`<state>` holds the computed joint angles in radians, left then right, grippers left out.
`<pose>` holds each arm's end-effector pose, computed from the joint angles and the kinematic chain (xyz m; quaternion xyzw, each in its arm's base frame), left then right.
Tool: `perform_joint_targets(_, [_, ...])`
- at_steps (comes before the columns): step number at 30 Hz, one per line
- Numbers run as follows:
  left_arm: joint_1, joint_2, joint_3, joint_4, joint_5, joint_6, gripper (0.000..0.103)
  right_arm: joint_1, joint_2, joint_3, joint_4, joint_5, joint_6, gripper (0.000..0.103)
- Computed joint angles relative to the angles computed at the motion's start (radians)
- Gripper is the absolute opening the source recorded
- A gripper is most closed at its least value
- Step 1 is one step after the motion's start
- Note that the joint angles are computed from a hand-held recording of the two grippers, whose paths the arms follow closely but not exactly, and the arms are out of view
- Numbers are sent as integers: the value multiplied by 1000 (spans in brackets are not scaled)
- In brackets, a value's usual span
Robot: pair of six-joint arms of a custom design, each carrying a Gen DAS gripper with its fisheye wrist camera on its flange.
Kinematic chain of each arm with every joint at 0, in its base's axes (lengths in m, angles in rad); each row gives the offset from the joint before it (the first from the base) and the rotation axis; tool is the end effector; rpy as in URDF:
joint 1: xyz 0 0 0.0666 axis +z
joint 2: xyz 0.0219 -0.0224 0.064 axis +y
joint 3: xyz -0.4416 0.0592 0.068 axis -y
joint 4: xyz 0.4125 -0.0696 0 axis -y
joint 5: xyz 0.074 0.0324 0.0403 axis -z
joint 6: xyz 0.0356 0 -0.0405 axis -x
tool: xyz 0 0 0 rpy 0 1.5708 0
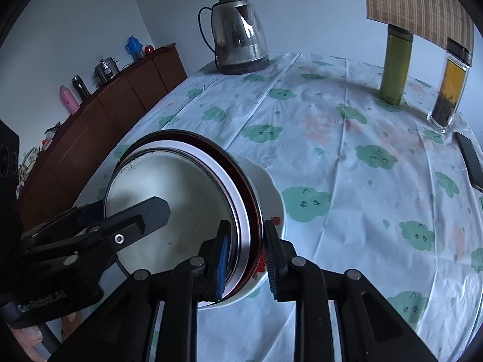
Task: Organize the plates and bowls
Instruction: 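Lift the nested bowls and lower them onto the red-flower plate stack, then open both grippers to release the nested bowls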
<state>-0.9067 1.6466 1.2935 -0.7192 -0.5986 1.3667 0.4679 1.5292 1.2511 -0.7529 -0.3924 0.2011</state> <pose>0.3603 -0.4284 0.3322 -0.2819 0.8850 -0.0937 0.3584 0.4607 0.2476 0.3696 -0.3594 0.8758 0.2210 0.2342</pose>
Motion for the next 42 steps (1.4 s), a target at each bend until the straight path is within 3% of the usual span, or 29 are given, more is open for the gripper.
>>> perform_joint_targets(7, [11,1,-12,12,33,-3,65,7,19,30,-31,0,2,25])
perform_joint_targets(12, [37,-2,-42,69,60,-32,65,15,52,65,-34,8,-4,25])
perform_joint_targets(17, [28,-2,-46,69,18,-65,65,14,83,71,-21,-25,-2,31])
perform_joint_targets(20, [6,1,-26,30,-52,-84,67,5,60,33,43,-44,-22,39])
perform_joint_targets(24, [-29,11,14,-50,-151,-99,71,-5,-1,-40,151,-6,-44,61])
perform_joint_targets(34, [-103,23,67,-179,-341,-37,98,-47,-201,-239,406,41,-100,64])
perform_joint_targets(42, [-160,14,70,-187,-459,-6,103,-65,-353,-376,602,92,-109,68])
